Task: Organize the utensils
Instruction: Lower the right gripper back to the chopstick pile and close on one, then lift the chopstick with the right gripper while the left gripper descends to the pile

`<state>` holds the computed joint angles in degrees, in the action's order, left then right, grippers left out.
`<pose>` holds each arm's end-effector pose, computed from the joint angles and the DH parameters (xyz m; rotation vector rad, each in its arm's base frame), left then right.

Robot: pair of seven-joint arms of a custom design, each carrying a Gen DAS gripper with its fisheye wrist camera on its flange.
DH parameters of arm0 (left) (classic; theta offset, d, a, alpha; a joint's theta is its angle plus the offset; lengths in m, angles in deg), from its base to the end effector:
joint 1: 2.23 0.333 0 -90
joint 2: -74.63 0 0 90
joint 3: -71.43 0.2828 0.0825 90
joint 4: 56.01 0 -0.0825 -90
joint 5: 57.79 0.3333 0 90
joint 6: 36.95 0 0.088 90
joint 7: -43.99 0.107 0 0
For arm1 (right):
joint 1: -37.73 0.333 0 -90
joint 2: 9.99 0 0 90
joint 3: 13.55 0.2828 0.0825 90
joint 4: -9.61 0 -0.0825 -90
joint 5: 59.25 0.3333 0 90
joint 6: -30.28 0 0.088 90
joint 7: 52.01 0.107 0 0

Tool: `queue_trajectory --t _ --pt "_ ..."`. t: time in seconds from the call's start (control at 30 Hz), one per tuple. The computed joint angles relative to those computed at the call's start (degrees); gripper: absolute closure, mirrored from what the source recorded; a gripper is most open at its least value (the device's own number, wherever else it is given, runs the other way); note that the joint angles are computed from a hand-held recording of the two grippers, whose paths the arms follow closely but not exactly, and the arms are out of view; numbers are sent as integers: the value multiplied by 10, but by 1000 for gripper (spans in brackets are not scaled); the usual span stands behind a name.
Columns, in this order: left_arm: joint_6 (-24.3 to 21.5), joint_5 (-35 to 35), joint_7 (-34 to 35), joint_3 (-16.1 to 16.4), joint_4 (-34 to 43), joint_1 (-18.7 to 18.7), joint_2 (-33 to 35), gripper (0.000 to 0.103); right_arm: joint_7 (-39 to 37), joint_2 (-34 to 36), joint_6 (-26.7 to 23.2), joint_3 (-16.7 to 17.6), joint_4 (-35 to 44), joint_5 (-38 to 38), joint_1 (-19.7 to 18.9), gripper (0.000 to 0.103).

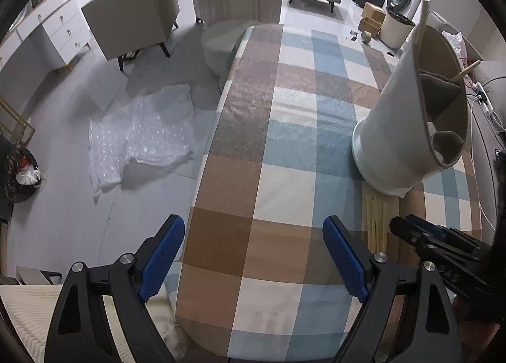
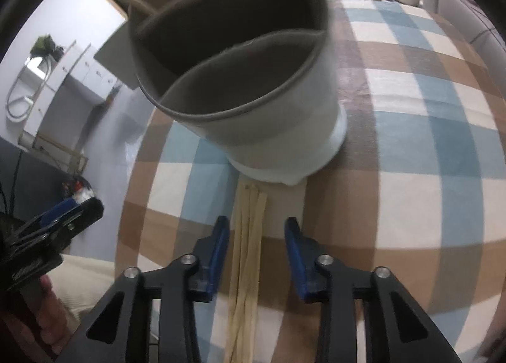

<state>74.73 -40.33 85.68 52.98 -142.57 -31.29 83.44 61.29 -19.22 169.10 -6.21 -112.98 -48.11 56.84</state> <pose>0.4150 -0.4026 0.5791 -1.9844 2.0789 -0.4413 0.4465 0.2262 0.5095 -1.8366 1.9496 -0.0313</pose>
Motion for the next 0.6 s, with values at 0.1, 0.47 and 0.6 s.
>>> queue_trajectory --t 0.1,0.47,0.6 --pt "3 -7 3 2 -1 4 1 17 11 25 -24 5 23 -31 0 74" --pt "10 -44 11 5 -2 18 7 17 27 29 7 0 14 -36 8 97" --pt "5 -47 20 2 6 15 15 17 31 -8 40 -3 -24 -23 4 97"
